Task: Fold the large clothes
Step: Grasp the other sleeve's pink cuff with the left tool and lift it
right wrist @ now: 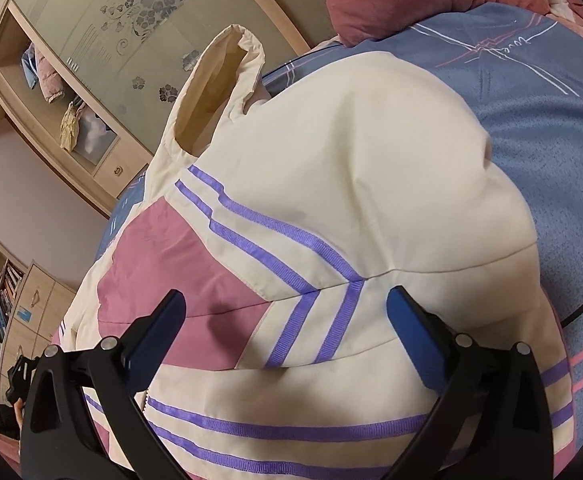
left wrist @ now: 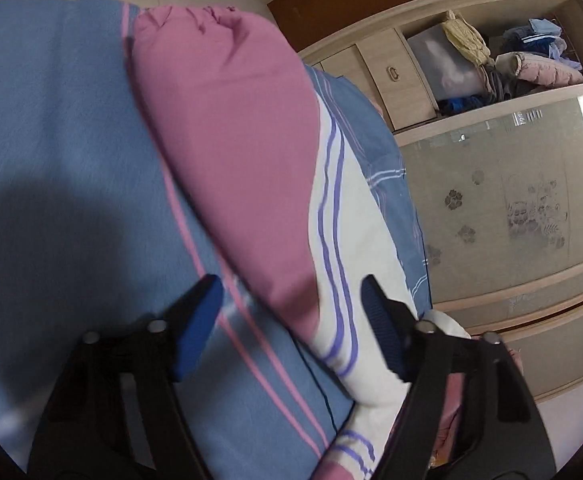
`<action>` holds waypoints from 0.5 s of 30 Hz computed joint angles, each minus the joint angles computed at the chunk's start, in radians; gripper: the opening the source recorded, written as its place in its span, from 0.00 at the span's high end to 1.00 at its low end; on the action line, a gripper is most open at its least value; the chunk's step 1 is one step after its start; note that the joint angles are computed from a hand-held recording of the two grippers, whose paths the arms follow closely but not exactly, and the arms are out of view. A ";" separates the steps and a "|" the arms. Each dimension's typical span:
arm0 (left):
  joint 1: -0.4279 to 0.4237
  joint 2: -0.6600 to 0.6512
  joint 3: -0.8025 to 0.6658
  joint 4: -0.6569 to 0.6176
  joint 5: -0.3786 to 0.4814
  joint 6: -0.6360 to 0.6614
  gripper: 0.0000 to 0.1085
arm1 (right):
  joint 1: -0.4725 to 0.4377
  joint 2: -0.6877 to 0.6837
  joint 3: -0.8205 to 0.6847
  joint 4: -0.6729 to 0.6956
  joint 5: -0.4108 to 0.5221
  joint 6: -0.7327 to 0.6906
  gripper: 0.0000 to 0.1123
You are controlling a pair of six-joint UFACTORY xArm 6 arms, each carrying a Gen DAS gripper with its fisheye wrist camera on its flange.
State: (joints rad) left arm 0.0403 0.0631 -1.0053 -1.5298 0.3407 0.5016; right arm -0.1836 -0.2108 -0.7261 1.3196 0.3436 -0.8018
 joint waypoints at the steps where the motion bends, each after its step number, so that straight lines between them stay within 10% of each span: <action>1: 0.000 0.019 -0.024 -0.008 -0.003 0.021 0.41 | 0.001 0.001 0.000 0.004 -0.002 -0.005 0.10; 4: 0.012 0.076 -0.089 -0.027 -0.005 0.040 0.53 | 0.004 0.000 0.001 0.010 -0.006 -0.015 0.10; 6: 0.019 0.103 -0.117 -0.032 -0.011 0.027 0.90 | 0.005 0.001 0.001 0.014 -0.008 -0.022 0.10; 12: -0.107 -0.005 -0.165 -0.272 -0.187 0.367 0.96 | -0.001 0.002 -0.001 0.033 0.003 -0.041 0.10; 15: -0.248 -0.046 -0.236 -0.186 -0.231 0.446 0.96 | -0.004 0.001 -0.002 0.034 0.010 -0.042 0.10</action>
State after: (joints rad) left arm -0.2079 0.0166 -1.2408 -1.7155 0.1097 0.9472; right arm -0.1880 -0.2095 -0.7279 1.3537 0.3532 -0.8440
